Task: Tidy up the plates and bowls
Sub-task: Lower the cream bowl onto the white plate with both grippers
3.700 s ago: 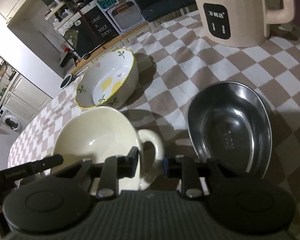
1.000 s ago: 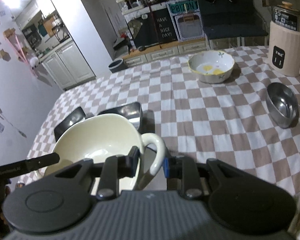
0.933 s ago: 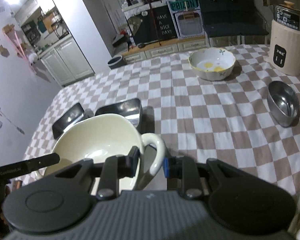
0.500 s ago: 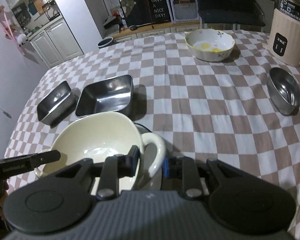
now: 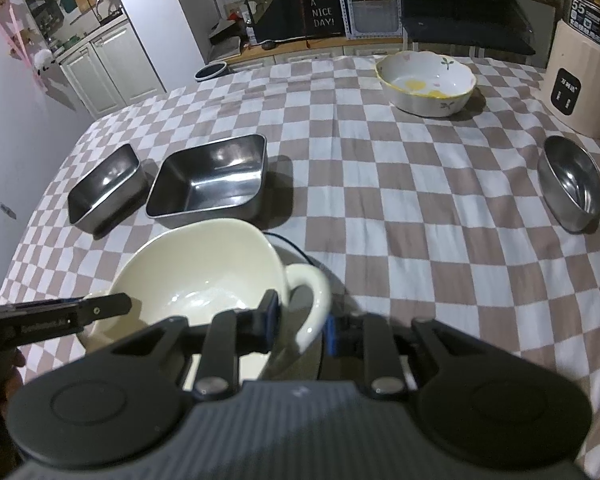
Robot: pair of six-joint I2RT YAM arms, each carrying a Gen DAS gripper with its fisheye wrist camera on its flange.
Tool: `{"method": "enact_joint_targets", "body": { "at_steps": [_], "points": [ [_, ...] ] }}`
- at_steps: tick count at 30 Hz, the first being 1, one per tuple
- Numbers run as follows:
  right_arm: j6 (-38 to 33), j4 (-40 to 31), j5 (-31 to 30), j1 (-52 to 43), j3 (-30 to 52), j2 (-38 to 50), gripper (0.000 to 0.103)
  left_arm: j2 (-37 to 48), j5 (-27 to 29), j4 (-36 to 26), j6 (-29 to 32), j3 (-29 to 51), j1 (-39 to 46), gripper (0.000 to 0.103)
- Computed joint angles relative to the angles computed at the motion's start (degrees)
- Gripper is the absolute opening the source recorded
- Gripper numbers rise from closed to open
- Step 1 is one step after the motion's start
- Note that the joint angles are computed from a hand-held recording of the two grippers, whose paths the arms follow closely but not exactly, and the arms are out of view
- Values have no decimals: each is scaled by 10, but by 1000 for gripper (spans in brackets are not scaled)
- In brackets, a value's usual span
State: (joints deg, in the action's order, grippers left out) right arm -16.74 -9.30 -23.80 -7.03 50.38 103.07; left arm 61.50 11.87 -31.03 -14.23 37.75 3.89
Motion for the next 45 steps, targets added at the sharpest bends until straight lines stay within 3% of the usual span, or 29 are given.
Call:
{"method": "enact_joint_targets", "body": {
  "at_steps": [14,25,39,45],
  "points": [
    [-14,-18,-3,2,19,15,28,32,-12,30,7,1,-1,35],
    [-33,-80,-13,-7,55,40,28,44,-28,-3,22,24,-12,36],
    [-33,-56,19,12,54,56,32,45,-31,-6,34,24,-23,35],
    [-25,-83,20,9,82,78,33,49,-31,-17,38,29,-26,35]
  ]
}}
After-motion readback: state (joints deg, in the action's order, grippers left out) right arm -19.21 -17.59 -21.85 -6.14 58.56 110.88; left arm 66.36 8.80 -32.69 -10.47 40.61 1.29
